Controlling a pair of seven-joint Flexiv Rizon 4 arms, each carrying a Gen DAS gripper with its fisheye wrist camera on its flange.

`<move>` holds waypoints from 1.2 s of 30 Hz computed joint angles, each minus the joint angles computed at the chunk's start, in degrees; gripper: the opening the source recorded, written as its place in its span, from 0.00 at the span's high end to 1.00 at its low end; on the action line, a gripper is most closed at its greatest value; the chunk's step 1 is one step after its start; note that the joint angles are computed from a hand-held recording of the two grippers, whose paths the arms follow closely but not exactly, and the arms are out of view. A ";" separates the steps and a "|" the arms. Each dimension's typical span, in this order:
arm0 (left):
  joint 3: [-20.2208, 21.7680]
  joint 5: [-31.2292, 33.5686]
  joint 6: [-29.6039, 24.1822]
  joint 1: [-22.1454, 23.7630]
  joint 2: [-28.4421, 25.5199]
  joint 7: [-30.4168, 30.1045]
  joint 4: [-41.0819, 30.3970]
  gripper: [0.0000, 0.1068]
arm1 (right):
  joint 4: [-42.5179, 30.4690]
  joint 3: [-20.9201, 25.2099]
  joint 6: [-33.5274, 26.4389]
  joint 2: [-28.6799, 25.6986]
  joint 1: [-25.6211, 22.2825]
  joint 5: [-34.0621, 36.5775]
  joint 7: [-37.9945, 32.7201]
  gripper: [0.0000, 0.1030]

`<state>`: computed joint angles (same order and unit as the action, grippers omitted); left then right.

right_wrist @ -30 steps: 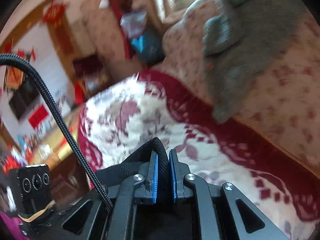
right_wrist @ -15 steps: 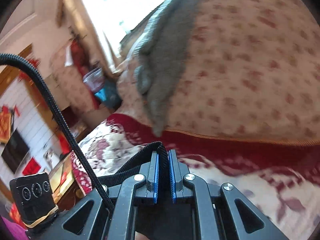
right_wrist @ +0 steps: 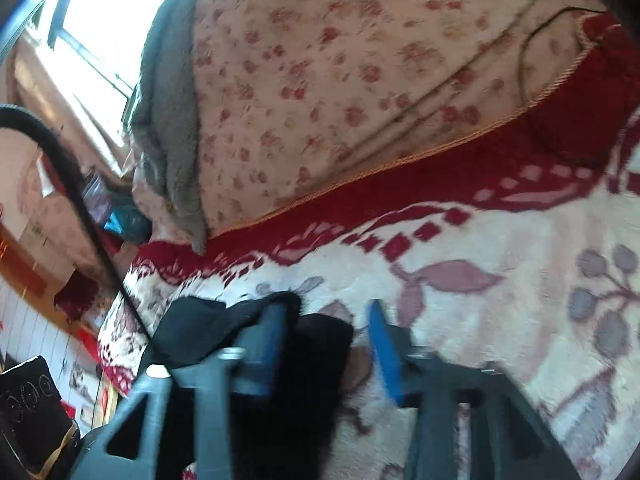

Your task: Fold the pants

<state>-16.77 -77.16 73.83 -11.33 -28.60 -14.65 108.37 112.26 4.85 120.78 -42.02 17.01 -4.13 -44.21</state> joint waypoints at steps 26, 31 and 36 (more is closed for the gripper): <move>6.95 -7.98 0.76 3.86 0.38 5.31 0.80 0.43 | -0.85 -7.37 -5.03 2.28 11.44 3.78 -4.28 0.95; 4.96 -11.42 0.47 3.34 0.22 10.87 -0.61 0.43 | -1.09 -15.06 -8.90 3.00 18.32 11.19 -6.02 0.95; 4.90 -7.55 2.53 1.73 -3.25 8.06 -3.52 0.43 | -1.06 -15.05 -10.13 2.29 17.75 12.07 -5.50 0.95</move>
